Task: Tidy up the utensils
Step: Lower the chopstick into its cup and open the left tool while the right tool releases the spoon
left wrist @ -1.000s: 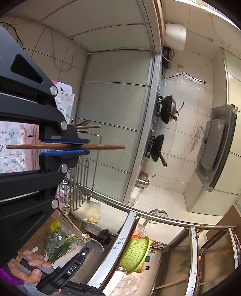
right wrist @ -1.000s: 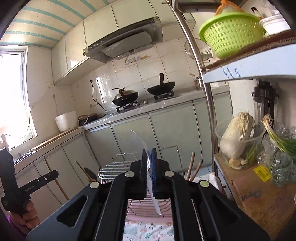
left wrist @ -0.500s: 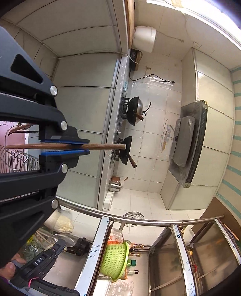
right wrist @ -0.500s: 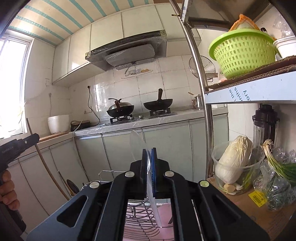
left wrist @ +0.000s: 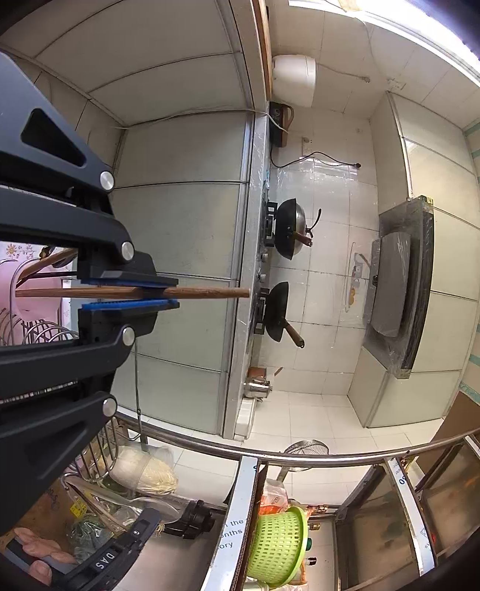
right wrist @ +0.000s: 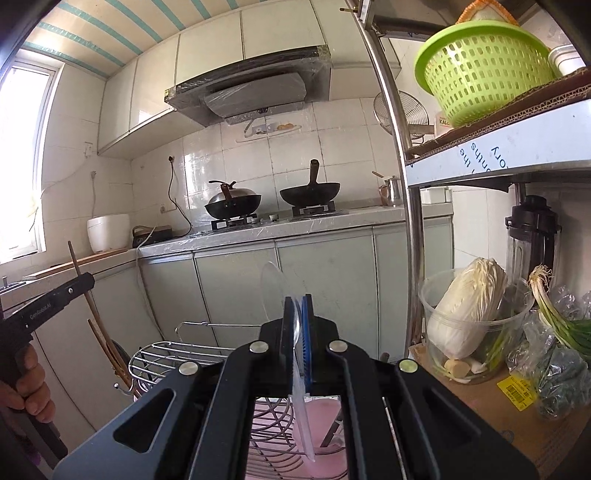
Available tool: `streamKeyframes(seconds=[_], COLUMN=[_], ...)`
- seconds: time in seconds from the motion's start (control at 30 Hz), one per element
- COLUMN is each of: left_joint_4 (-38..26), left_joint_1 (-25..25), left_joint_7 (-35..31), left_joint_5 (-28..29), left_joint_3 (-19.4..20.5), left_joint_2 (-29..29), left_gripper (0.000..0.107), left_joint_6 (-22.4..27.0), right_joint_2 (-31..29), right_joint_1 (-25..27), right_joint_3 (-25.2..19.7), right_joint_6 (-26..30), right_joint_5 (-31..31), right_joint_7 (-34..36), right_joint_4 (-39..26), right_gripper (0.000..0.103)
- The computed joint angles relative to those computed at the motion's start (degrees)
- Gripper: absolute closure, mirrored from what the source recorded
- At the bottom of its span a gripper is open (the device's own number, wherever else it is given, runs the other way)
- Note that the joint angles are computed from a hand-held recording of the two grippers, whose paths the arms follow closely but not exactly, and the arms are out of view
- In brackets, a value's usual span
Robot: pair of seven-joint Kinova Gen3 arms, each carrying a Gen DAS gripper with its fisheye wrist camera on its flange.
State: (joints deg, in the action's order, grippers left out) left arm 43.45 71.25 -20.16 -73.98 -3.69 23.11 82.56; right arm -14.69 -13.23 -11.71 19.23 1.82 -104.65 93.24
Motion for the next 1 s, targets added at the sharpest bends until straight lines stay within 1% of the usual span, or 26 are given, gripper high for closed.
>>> streamKeyframes(seconds=[0.1, 0.27, 0.37, 0.67, 0.7, 0.77, 0.83, 0.93, 1.0], left_joint_4=[2.03, 4.74, 5.69, 7.85, 8.21, 8.52, 8.12, 7.75, 6.92], left_joint_1=[-0.31, -1.08, -1.81, -3.03, -3.10, -3.36, -3.72, -4.26, -4.28], left_joint_7=[1.27, 3.60, 4.40, 5.81, 6.23, 6.84, 6.88, 6.93, 6.18], left_joint_5=[0.48, 0.03, 0.17, 1.80, 2.06, 2.72, 3.72, 5.53, 6.35], left_joint_3=[0.28, 1.47, 2.31, 4.13, 4.29, 4.64, 4.92, 5.22, 5.20], left_joint_2=[-0.40, -1.35, -1.68, -2.15, -2.27, -2.27, -1.95, -1.70, -1.13], left_gripper=[0.102, 0.102, 0.102, 0.102, 0.102, 0.102, 0.102, 0.101, 0.101], left_joint_6=[-0.19, -0.65, -0.84, 0.10, 0.39, 1.13, 2.13, 2.91, 3.57], right_joint_2=[0.06, 0.16, 0.93, 1.95, 1.99, 1.51, 1.39, 2.08, 1.92], right_joint_1=[-0.09, 0.84, 1.39, 0.80, 1.14, 4.01, 4.53, 2.19, 1.96], right_joint_3=[0.36, -0.33, -1.16, -2.12, -2.77, -6.05, -6.84, -4.98, -5.13], right_joint_6=[-0.92, -3.12, -2.63, 1.08, 1.76, 2.12, 3.48, 7.01, 6.94], right_joint_5=[-0.09, 0.74, 1.49, 2.34, 3.08, 6.45, 8.15, 7.59, 9.09], right_joint_7=[0.11, 0.06, -0.01, -2.32, -3.11, -6.79, -8.43, -7.61, -8.14], right_joint_4=[0.12, -0.62, -1.43, -0.20, -0.17, 0.64, 0.61, -0.44, 0.06], right_gripper=[0.099, 0.099, 0.099, 0.099, 0.099, 0.099, 0.099, 0.098, 0.098])
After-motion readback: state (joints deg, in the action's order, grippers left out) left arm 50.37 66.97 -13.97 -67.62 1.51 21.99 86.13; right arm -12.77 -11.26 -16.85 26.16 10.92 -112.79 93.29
